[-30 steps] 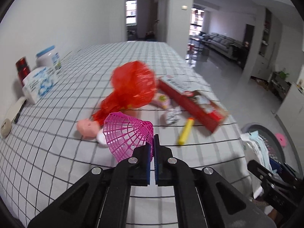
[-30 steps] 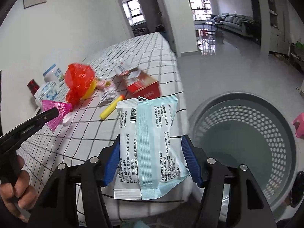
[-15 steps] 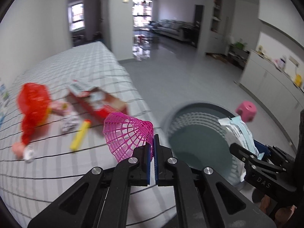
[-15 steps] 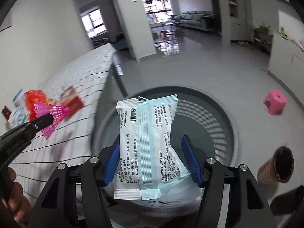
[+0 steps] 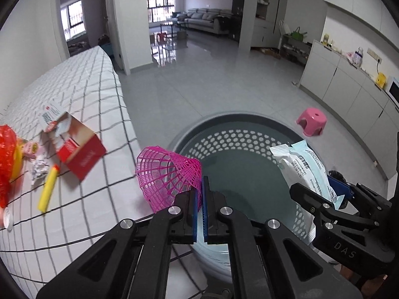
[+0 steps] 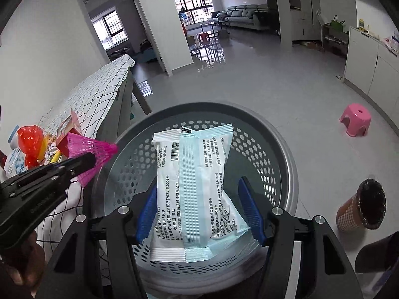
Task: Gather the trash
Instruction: 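Open both tools to drop the shuttlecock and packet into the basket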
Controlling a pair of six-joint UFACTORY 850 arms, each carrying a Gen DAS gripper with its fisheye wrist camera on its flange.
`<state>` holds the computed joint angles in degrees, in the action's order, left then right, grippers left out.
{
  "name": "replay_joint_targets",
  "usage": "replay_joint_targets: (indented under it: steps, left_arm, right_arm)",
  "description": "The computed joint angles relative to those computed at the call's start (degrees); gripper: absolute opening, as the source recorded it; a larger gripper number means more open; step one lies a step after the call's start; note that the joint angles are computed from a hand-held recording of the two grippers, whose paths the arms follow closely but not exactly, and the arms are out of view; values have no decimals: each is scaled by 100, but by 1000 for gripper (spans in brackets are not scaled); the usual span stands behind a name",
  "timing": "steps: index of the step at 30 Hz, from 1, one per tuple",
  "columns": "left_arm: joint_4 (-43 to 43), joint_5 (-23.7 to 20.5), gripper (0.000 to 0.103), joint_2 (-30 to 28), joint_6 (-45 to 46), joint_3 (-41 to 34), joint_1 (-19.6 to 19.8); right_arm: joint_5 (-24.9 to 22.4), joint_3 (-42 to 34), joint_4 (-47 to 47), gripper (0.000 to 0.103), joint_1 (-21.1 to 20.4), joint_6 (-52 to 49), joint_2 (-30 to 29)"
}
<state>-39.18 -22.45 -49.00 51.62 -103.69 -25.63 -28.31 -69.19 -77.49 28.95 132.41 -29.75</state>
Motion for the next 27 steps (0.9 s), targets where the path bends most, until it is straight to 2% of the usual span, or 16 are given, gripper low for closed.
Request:
replay_joint_targets:
  steps: [15,18,20,22,23,24,27]
  left_arm:
    - [457,-188,7,-180,-554,-178,-45]
    - [475,-182,9,-172,-589,-162,-45]
    - [565,-176,16,-196,-678,-197,-55]
    - [617,-86,39,-164,-739,-145,-63]
    - [559,-47,44,-145,-695,-113,-60]
    - [492,-8,54,-132,-641,-91,-52]
    - [336,87,56,-58,-489,4,-41]
  right_arm:
    - [211,122,-229,61,-117,244,1]
    - [231,152,-318,64,-126,347,22]
    - [249,194,-404,71,-138,456,50]
    - [253,242,-574,73,-141,661,81]
    - [247,248,-586,73,-142,682,87]
    - [239,248,-570,73,-141,670,87]
    - [238,252,-568,73,-143,678,92]
